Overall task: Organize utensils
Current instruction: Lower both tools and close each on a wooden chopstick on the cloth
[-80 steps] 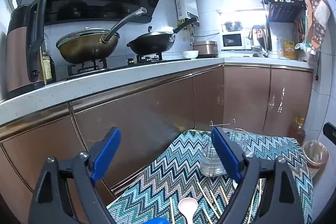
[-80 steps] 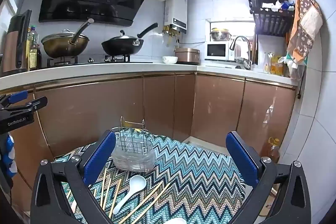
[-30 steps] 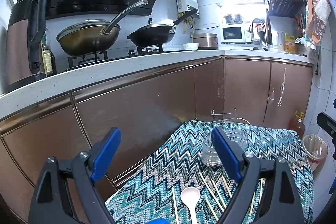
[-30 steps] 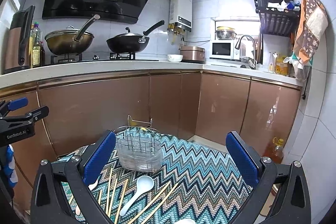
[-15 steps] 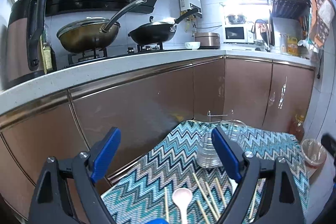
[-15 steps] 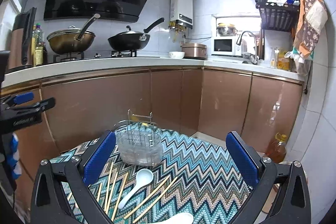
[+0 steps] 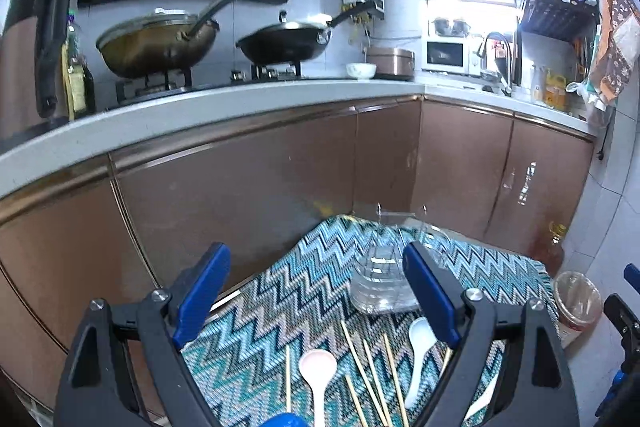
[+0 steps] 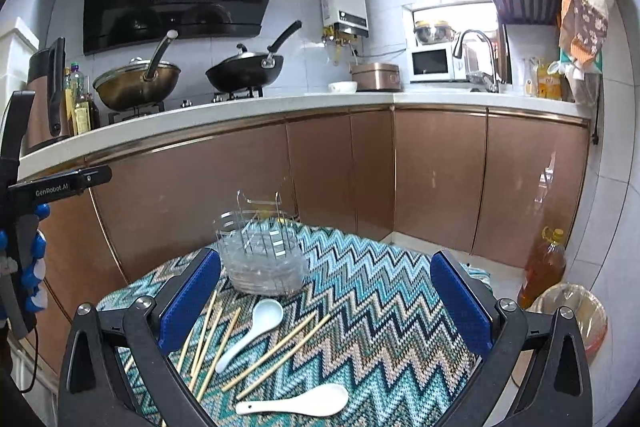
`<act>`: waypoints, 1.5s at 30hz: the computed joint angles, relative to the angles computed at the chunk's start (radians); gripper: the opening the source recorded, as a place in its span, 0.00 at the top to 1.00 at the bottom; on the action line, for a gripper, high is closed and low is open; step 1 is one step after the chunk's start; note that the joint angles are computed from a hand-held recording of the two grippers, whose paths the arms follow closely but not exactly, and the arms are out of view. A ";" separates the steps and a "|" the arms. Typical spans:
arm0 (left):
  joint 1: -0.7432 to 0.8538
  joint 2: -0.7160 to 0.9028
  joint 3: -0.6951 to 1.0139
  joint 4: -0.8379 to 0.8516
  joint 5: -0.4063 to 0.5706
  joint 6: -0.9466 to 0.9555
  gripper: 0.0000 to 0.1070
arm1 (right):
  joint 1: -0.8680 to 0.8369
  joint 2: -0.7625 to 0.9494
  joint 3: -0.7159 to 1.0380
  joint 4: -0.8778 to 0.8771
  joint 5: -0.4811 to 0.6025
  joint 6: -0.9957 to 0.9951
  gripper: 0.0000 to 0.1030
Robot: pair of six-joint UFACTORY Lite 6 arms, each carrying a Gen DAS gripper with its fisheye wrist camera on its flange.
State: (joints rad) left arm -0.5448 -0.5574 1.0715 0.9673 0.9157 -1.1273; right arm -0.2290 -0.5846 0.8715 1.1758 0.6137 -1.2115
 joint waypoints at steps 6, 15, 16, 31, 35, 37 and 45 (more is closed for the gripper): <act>0.115 -0.025 -0.060 -0.173 -0.105 0.098 0.18 | -0.017 -0.003 0.007 -0.047 0.045 0.014 0.00; 0.488 -0.049 -0.150 -0.771 -0.292 0.723 0.18 | 0.059 0.078 0.054 -0.141 0.037 0.155 0.20; 0.527 -0.042 -0.153 -0.841 -0.296 0.806 0.19 | 0.079 0.107 0.065 -0.160 0.026 0.189 0.24; 0.673 0.497 0.046 -1.486 -0.219 1.419 0.60 | 0.262 0.675 0.406 -0.497 0.033 0.599 0.68; 0.622 0.721 0.230 -1.426 -0.184 1.330 0.65 | 0.260 0.864 0.566 -0.532 0.101 0.662 0.72; 0.614 0.812 0.304 -1.397 -0.164 1.286 0.69 | 0.261 0.975 0.680 -0.568 0.162 0.720 0.73; 0.628 1.039 0.493 -1.370 -0.092 1.215 0.76 | 0.286 1.334 1.118 -0.722 0.334 0.941 0.73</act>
State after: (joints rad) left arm 0.0834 0.4812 1.5650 -0.4026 0.8234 0.0876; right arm 0.0573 0.7499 1.9897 0.4533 0.9473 -0.2708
